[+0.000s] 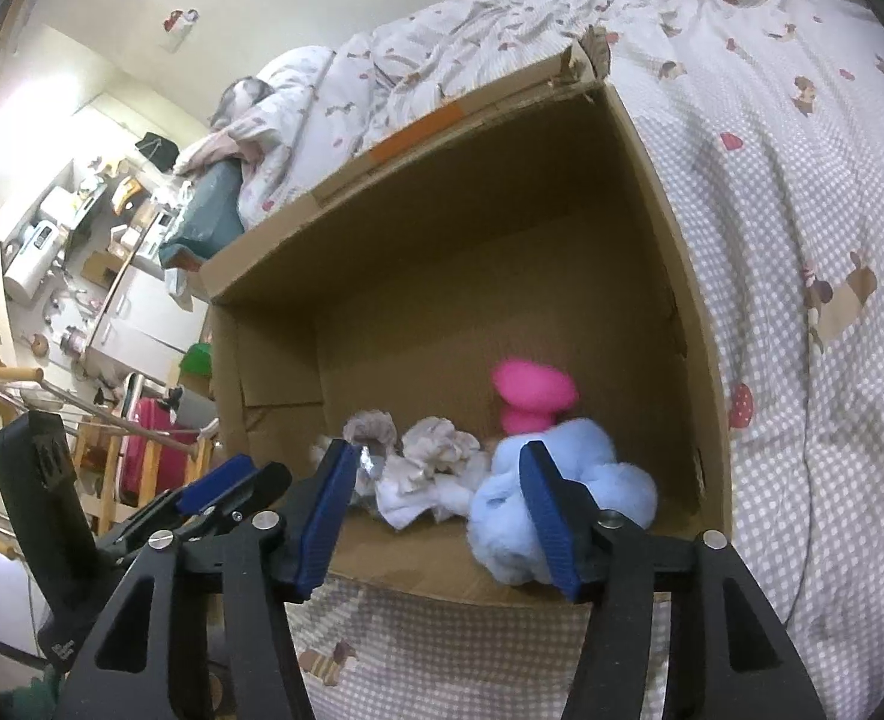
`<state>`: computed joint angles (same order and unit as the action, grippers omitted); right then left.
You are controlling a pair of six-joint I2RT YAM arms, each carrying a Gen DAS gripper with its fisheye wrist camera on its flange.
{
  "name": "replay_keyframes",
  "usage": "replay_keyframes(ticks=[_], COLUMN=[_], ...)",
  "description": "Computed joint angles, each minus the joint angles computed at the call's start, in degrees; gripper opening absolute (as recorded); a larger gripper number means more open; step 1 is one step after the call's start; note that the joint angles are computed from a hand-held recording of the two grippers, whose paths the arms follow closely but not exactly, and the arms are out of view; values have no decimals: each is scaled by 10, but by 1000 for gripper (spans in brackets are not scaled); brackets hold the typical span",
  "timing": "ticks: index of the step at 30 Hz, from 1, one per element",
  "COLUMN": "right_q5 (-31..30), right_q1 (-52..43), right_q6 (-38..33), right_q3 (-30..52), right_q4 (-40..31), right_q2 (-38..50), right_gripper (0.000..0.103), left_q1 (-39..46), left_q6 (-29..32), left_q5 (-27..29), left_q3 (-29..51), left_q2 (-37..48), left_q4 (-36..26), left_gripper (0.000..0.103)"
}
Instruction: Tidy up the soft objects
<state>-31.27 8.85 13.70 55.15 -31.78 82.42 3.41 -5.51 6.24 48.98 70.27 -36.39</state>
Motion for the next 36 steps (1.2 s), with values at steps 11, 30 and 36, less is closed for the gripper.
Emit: replay_keyframes(ticks=[11,30,36], right_q5=[83,179,225], right_q1=[21,52,77], right_q6=[-25,-24,-10], right_q3=[-17,-71,-100], right_q4=[22,-49,-68], right_q2=[-106,-271,-332], right_gripper=[74,103,103], left_q1=[18,-37,-44], left_q6=[-20,-20,-21], left_q5=[-40,-132,-146], left_q3=[13,-23,-40], left_q2=[-63,-274,-351], left_q4=[-12,-140,-183], left_gripper=[54,101,101])
